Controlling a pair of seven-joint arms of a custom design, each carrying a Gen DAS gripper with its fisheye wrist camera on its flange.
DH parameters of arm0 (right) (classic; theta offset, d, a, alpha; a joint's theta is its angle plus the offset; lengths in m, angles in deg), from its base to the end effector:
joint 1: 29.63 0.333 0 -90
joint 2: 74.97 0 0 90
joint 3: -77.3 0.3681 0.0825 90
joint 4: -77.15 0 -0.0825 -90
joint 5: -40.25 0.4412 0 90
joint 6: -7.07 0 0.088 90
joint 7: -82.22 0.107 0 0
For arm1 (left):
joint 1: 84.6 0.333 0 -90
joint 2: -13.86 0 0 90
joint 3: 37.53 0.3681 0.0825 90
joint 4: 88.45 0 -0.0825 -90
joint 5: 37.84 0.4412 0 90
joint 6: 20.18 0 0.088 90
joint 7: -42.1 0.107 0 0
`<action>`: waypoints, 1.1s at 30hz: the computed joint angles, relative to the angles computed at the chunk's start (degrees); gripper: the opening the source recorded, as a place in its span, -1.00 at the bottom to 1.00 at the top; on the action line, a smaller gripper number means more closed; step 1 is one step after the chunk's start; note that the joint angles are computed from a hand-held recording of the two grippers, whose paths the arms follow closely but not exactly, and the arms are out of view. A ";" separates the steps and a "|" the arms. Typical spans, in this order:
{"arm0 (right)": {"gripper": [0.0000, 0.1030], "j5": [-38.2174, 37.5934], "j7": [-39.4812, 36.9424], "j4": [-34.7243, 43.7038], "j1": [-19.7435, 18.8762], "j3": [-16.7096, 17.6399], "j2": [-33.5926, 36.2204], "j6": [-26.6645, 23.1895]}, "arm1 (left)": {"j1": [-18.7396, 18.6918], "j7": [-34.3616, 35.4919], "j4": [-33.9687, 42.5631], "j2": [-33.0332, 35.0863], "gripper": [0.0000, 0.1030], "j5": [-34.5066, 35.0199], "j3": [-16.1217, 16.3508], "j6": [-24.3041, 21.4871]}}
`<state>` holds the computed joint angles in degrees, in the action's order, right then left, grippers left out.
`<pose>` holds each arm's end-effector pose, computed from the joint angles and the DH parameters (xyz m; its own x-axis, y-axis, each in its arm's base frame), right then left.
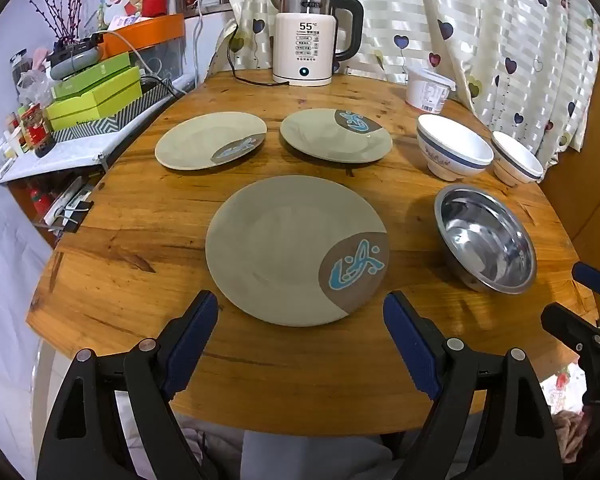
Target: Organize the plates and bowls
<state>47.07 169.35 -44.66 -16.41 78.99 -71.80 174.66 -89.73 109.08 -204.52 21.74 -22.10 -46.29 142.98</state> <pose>0.6286 0.1594 0.4911 0.2263 -0.9719 -0.0652 -0.7271 -0.1240 -0.6753 0.6564 -0.1730 0.4808 -0.0843 -0.9952 0.0493 -0.7672 0.0332 -0.6406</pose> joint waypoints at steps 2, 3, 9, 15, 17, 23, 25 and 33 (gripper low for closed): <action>1.00 0.61 -0.76 0.03 0.00 0.17 -0.03 -0.01 | 0.03 0.16 -0.04 -0.02 0.65 -0.10 -0.06 -0.01; 1.00 0.77 -1.08 0.06 0.03 0.23 -0.05 -0.06 | -0.04 -0.08 -0.06 -0.05 0.66 0.13 0.02 -0.03; 1.00 0.36 -1.19 0.24 0.23 0.17 0.04 -0.28 | 0.24 0.83 -0.32 -0.05 0.66 -0.75 -0.16 0.62; 1.00 -1.18 0.31 0.17 0.45 -0.15 0.29 0.64 | 0.17 0.04 -0.48 -0.12 0.66 -0.17 0.14 0.80; 1.00 -1.55 0.81 0.19 0.48 -0.19 0.27 0.73 | 0.12 -0.19 -0.62 -0.19 0.66 0.30 0.23 0.88; 1.00 0.00 -0.20 0.48 0.29 0.09 0.22 -0.61 | 0.18 0.44 -0.62 -0.12 0.66 0.25 0.05 0.74; 1.00 -0.30 0.10 0.53 0.33 0.04 0.21 -0.79 | 0.00 -0.05 -0.59 -0.12 0.66 0.82 0.22 0.70; 1.00 0.15 -0.21 0.32 0.32 0.12 0.23 -0.19 | 0.00 -0.71 -0.76 -0.21 0.66 1.56 0.27 0.96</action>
<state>47.22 169.13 -44.34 -16.09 79.11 -71.56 174.47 -89.73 108.37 -205.28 21.53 -20.55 -46.02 143.94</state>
